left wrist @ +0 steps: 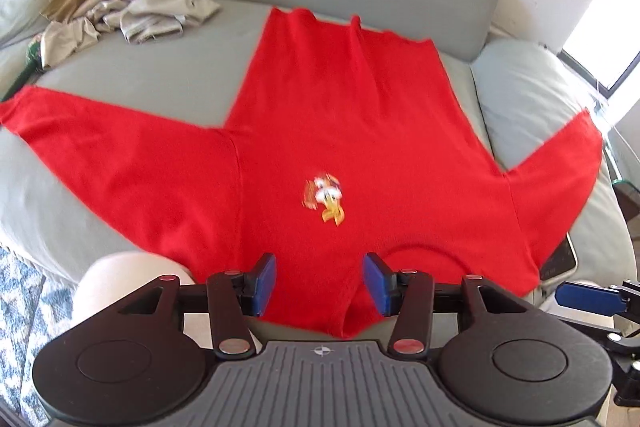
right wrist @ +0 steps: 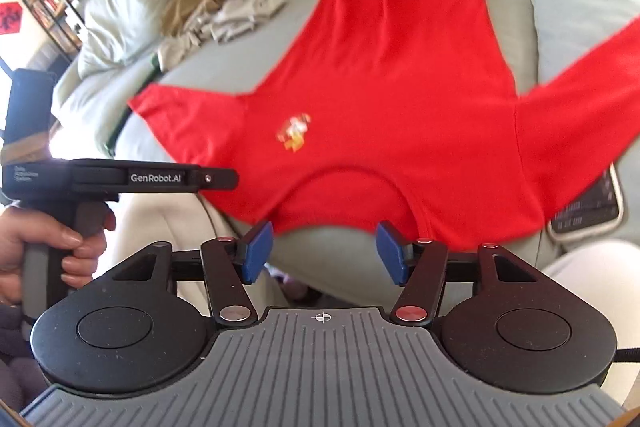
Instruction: Fold clothes
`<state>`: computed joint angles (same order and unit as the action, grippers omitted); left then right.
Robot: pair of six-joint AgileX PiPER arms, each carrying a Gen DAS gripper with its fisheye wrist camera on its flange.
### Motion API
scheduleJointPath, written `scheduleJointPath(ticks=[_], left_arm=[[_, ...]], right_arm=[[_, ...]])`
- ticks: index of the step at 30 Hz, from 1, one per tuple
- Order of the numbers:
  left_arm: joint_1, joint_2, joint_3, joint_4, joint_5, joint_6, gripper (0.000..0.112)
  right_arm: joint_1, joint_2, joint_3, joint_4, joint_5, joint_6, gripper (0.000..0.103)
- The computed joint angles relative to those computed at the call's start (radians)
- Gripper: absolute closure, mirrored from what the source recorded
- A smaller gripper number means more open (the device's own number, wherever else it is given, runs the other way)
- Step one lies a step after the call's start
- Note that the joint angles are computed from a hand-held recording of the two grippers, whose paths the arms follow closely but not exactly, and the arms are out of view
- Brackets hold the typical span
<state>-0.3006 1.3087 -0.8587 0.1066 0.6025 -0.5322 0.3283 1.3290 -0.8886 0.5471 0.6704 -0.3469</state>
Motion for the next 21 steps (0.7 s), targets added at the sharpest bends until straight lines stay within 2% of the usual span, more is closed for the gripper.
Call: scheduleJointPath(ticks=[2,6,10,13,15,17,21], left_arm=[[0.026,0.0,-0.022,-0.028,-0.001,0.042,0.065],[0.107,0.012,-0.096,-0.128,-0.017,0.198,0.064],[0.193,0.093,-0.21,-0.217,-0.055,0.333,0.062],[0.242,0.227,-0.353,-0.214,-0.055,0.367,0.061],[0.281,0.353,-0.495,-0.252,-0.014,0.426,0.062],[0.325,0.492,-0.662,-0.331,0.05,0.507,0.062],[0.359,0.821,-1.055,-0.35,0.14,0.531,0.065]], right_arm=[[0.007,0.008,-0.042,0.005,0.01,-0.008,0.033],[-0.034,0.046,-0.136,0.091,0.05,-0.088,0.033],[-0.113,0.106,-0.271,0.098,0.063,-0.083,0.028],[-0.163,0.185,-0.399,0.067,0.059,-0.042,0.026],[-0.192,0.274,-0.507,0.033,0.082,0.015,0.026],[-0.225,0.406,-0.656,0.019,0.131,0.059,0.026],[-0.256,0.722,-1.023,-0.021,0.228,0.158,0.026]])
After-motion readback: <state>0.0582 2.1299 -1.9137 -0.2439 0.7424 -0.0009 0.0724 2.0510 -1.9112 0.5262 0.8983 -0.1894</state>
